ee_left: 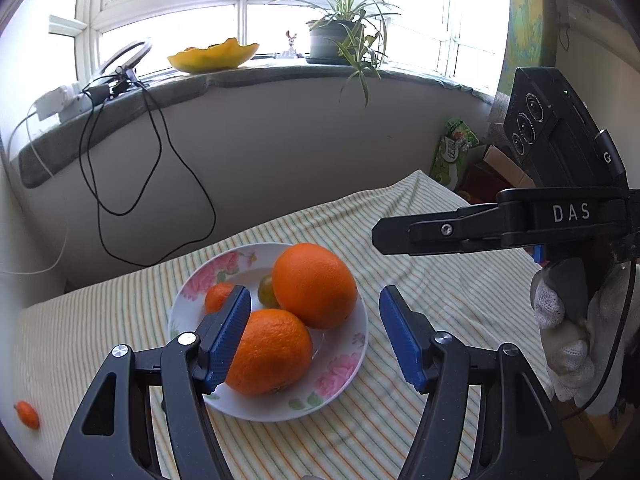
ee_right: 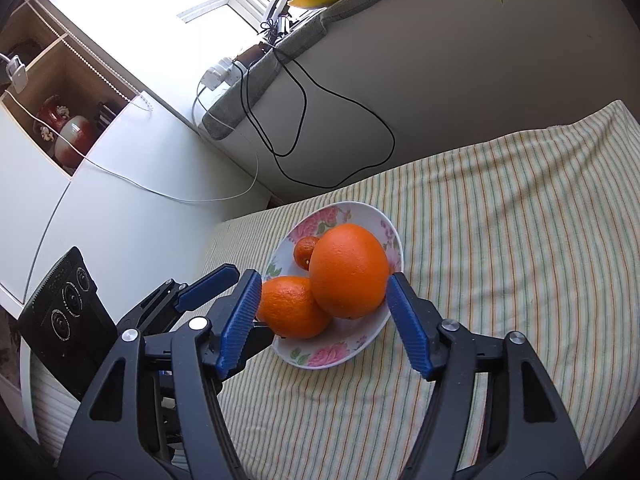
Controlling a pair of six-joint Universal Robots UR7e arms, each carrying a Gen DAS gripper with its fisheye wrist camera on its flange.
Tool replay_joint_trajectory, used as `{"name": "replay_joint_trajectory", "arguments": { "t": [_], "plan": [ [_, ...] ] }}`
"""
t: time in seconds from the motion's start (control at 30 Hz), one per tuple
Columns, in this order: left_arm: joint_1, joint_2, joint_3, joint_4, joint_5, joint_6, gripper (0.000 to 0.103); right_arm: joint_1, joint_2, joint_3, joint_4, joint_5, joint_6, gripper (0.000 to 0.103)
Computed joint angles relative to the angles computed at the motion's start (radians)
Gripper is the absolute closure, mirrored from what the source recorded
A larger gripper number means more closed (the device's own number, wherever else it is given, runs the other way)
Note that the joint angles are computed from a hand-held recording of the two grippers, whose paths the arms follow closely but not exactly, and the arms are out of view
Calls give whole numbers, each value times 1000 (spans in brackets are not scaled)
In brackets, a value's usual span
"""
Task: Organize fruits
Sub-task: 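Lower the orange onto the plate and open the right tool, then move both tools back toward the dark plums and brown kiwis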
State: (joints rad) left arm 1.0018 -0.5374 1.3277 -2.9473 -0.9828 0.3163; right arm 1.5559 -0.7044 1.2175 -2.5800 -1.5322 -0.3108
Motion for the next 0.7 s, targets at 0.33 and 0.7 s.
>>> {"name": "replay_joint_trajectory", "arguments": {
  "t": [0.33, 0.7],
  "plan": [
    [-4, -68, 122, -45, 21, -68, 32, 24, -25, 97, -126, -82, -61, 32],
    [6, -161, 268, -116, 52, -141, 32, 41, -37, 196, -263, -90, -98, 31]
  ]
}}
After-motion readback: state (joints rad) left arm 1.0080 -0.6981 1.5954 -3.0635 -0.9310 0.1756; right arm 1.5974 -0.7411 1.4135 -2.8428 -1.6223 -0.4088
